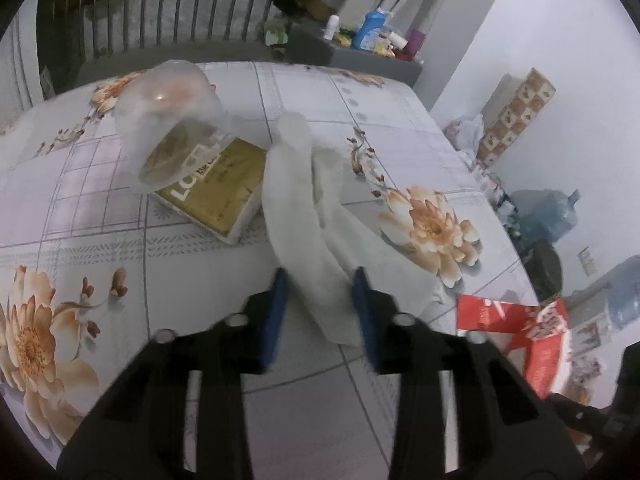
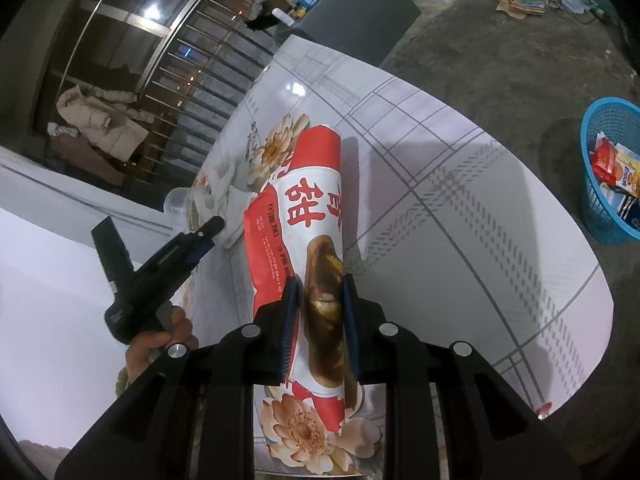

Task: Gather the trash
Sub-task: 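Grasp the white tissue with the left tool while the right tool holds the bag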

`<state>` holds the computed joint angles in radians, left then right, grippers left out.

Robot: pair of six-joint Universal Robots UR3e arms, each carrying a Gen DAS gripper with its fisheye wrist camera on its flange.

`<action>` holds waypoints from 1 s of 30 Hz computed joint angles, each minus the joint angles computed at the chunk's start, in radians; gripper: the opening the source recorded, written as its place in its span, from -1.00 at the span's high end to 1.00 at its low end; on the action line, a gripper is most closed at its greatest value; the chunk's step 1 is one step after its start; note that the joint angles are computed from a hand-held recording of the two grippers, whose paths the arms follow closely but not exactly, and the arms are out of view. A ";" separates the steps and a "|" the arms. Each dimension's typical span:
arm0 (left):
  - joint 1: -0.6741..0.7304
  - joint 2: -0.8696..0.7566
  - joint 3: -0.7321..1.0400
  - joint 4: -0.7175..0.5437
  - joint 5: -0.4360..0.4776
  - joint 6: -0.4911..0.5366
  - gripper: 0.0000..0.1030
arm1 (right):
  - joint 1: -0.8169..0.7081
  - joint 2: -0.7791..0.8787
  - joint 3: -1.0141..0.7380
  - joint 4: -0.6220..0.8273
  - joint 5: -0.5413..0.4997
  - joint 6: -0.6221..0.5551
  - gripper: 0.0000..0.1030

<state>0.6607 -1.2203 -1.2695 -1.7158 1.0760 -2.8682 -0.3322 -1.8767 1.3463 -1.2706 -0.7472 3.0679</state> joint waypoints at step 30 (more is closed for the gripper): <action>-0.581 -0.262 0.595 -0.086 -0.111 -0.061 0.93 | -1.213 -0.011 -0.563 1.804 -0.093 -1.419 0.83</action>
<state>0.0799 -1.4821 -0.6741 -1.8019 0.9652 -2.9294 -1.5449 -1.8873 0.7837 0.5331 -0.8401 1.6490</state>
